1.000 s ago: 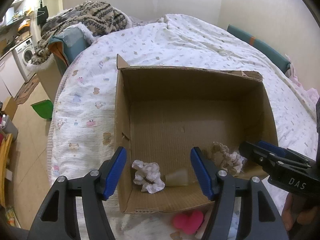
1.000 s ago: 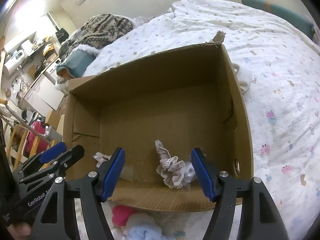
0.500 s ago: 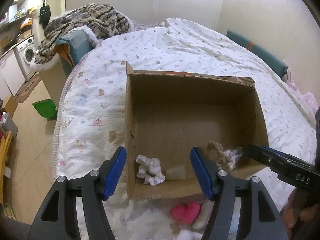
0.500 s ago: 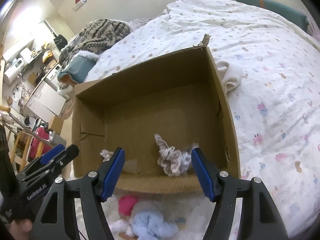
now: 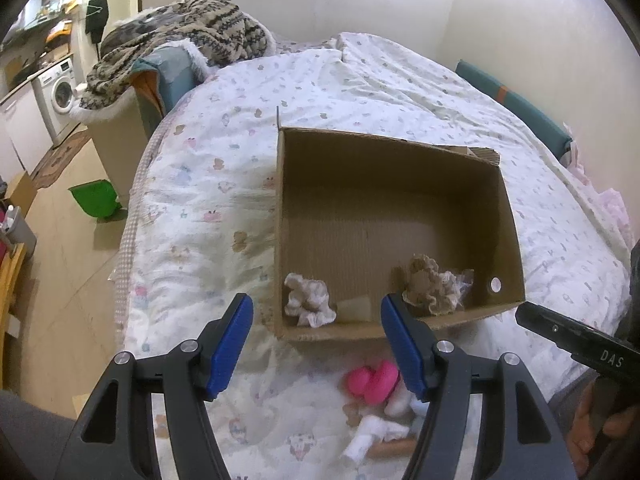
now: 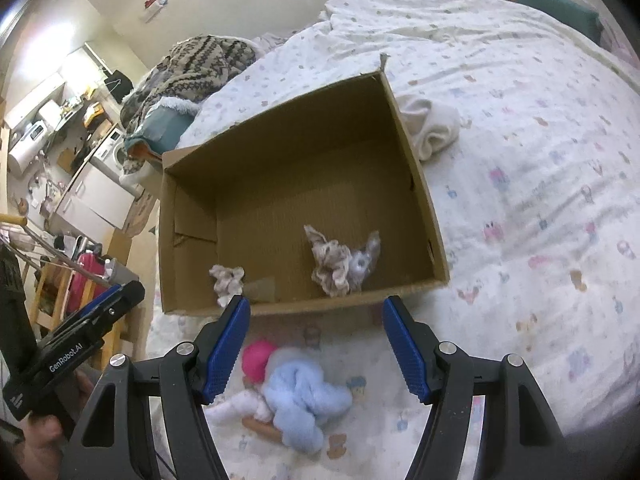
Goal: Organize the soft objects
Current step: 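Move the right gripper down toward the light-blue fluffy cloth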
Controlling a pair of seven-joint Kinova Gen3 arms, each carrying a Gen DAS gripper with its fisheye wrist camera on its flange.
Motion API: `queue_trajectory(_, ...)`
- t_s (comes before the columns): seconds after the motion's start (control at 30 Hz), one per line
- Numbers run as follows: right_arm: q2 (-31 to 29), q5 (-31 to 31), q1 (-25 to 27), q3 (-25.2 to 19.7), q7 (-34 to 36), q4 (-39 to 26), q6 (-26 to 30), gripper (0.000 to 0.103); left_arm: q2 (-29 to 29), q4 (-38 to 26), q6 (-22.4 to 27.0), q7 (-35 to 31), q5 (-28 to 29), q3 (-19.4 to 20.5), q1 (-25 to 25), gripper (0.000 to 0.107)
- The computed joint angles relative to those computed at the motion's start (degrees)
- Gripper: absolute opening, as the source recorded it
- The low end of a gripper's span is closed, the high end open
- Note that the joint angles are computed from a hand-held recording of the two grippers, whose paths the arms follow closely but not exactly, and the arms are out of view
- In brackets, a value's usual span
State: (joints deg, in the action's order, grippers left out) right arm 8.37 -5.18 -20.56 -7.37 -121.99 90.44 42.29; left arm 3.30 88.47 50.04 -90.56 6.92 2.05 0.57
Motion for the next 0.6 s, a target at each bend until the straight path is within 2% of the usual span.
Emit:
queue_trajectory(0.4, -1.53, -2.26, -0.22, -0.56, -1.84, 2.42, 2.32, 0.072, -3.45, 3.49, 2.59, -0.21, 2.03, -0.67, -0.79, 0.063)
queue_trajectory(0.6, -0.82, -5.89, 0.81, -0.57, -1.34, 3.06, 3.13, 0.072, -3.78, 4.97, 1.87, 2.53, -0.87, -0.29, -0.20, 0.063)
